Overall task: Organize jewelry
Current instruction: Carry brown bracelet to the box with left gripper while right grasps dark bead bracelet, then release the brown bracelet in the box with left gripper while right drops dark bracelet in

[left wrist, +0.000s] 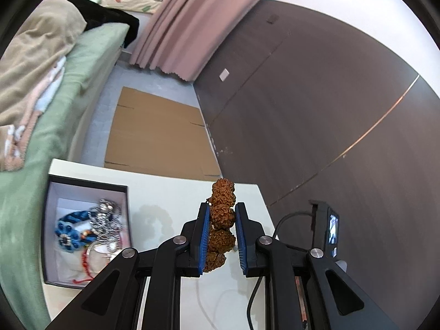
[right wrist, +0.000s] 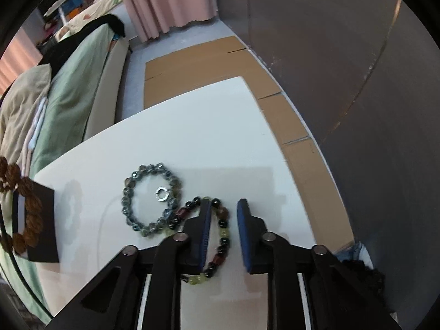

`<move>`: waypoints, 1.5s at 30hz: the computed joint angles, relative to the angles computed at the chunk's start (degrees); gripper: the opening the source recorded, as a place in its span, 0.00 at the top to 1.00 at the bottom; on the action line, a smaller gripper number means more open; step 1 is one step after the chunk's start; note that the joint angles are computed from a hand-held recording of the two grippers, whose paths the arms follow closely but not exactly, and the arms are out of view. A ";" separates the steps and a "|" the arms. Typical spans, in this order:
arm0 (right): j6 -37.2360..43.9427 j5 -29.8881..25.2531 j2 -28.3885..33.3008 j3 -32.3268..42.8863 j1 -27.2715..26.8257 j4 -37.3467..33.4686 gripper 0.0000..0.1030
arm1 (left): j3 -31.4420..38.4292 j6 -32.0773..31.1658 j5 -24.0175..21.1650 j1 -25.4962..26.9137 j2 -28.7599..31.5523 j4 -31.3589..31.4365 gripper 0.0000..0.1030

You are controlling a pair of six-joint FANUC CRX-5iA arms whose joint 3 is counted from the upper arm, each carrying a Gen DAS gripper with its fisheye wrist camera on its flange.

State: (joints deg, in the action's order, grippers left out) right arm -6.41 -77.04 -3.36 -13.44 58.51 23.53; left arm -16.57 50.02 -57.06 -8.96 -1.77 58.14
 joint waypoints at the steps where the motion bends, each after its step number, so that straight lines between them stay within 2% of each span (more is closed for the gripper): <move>1: 0.58 -0.52 0.63 0.47 0.11 0.11 0.89 | -0.01 -0.08 -0.19 0.43 -0.13 0.13 0.82; 7: -2.91 2.83 -2.30 -1.66 1.92 2.02 0.89 | -0.90 -0.15 -0.70 3.58 -1.53 1.42 0.82; 17: -12.05 9.63 -7.57 -6.10 8.45 12.68 0.89 | -1.70 0.60 -0.67 7.88 -2.97 0.46 0.82; 29: -14.23 15.97 -5.86 -5.22 9.24 19.01 0.89 | -0.57 3.44 -0.87 9.64 -2.26 -4.65 0.82; 33: -14.40 17.78 -4.91 -4.62 9.08 19.97 0.89 | 2.59 9.19 -2.35 9.36 -0.03 -11.49 0.80; 36: -14.23 19.22 -4.17 -4.15 8.86 20.30 0.89 | 3.65 10.70 -3.62 10.00 0.96 -12.54 0.78; 37: -14.26 19.93 -3.94 -4.06 8.80 20.49 0.89 | 3.79 11.04 -3.55 10.22 0.97 -12.69 0.74; 40: -14.12 22.65 -3.15 -3.73 8.31 21.52 0.89 | 2.97 11.12 -1.86 11.05 -0.08 -12.27 0.46; 41: -13.98 23.58 -2.74 -3.45 8.10 21.92 0.89 | 2.13 10.76 -0.56 11.39 -0.88 -11.58 0.41; 45: -13.36 27.08 -0.75 -2.04 7.31 23.07 0.89 | 1.76 10.19 0.59 12.04 -1.53 -10.49 0.40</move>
State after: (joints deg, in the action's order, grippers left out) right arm -19.77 -49.96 -4.11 -15.48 65.82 46.60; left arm -14.81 60.21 -56.47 3.08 -3.30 47.65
